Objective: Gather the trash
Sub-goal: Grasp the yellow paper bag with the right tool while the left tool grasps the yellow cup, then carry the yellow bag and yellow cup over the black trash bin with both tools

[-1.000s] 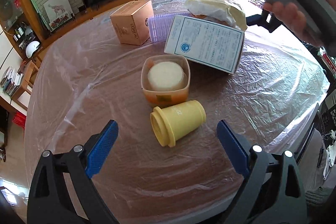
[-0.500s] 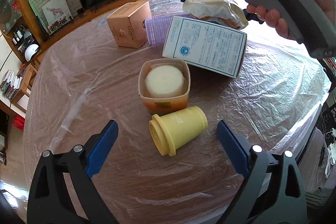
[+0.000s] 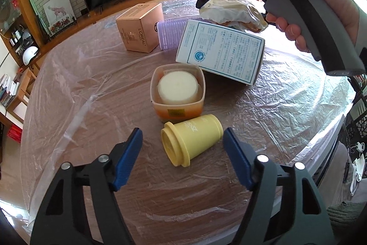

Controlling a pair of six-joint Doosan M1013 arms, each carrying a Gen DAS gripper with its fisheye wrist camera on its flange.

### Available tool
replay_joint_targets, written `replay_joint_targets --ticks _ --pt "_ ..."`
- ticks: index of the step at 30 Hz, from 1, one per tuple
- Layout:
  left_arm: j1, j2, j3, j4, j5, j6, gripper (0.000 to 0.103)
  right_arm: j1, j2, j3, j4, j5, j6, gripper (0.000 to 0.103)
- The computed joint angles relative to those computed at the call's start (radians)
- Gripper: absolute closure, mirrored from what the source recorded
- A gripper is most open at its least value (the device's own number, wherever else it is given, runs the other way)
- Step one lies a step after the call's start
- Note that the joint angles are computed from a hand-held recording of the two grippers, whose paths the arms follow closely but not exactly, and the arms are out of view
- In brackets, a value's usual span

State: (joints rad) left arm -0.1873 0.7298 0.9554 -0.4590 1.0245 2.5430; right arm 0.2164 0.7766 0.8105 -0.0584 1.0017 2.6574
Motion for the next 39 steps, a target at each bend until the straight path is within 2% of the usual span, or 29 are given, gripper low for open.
replay_joint_targets --ticks 2,4,7,9,13,17,19,23,27,29,31,32,33,35,39 --pt "0.001 0.002 -0.003 -0.004 0.009 0.000 0.036 -0.002 -0.025 0.046 0.002 -0.035 0.001 0.018" --pt "0.002 0.003 -0.007 -0.013 0.023 0.004 0.044 -0.007 -0.043 0.084 0.020 -0.081 -0.004 0.023" --pt "0.003 0.005 -0.012 -0.020 0.039 0.006 0.052 -0.018 -0.077 0.155 0.061 -0.175 -0.008 0.029" --pt "0.004 0.007 -0.016 -0.027 0.049 0.006 0.052 -0.027 -0.098 0.204 0.114 -0.243 -0.031 0.034" --pt "0.008 0.009 -0.022 -0.049 0.068 0.003 0.052 -0.041 -0.132 0.291 0.207 -0.368 -0.058 0.038" --pt "0.008 0.008 -0.023 -0.048 0.065 -0.005 0.052 -0.048 -0.152 0.343 0.272 -0.442 -0.105 0.039" --pt "0.008 0.011 -0.028 -0.046 0.068 -0.010 0.052 -0.052 -0.159 0.357 0.284 -0.446 -0.135 0.039" --pt "0.007 0.014 -0.033 -0.040 0.069 -0.016 0.052 -0.050 -0.148 0.323 0.277 -0.393 -0.155 0.028" --pt "0.006 0.013 -0.032 -0.037 0.068 -0.015 0.052 -0.035 -0.111 0.225 0.165 -0.232 -0.138 0.027" --pt "0.006 0.014 -0.032 -0.036 0.068 -0.018 0.052 -0.028 -0.097 0.193 0.126 -0.186 -0.133 0.027" --pt "0.007 0.015 -0.033 -0.035 0.069 -0.021 0.052 -0.027 -0.097 0.193 0.126 -0.185 -0.128 0.032" --pt "0.007 0.015 -0.034 -0.034 0.070 -0.022 0.052 -0.028 -0.097 0.195 0.137 -0.193 -0.127 0.038" --pt "0.007 0.015 -0.034 -0.033 0.069 -0.023 0.052 -0.030 -0.099 0.199 0.147 -0.194 -0.127 0.052" --pt "0.007 0.016 -0.035 -0.033 0.068 -0.025 0.052 -0.033 -0.116 0.235 0.164 -0.238 -0.114 0.062" --pt "0.008 0.015 -0.035 -0.039 0.071 -0.028 0.052 -0.037 -0.148 0.294 0.199 -0.317 -0.106 0.065"
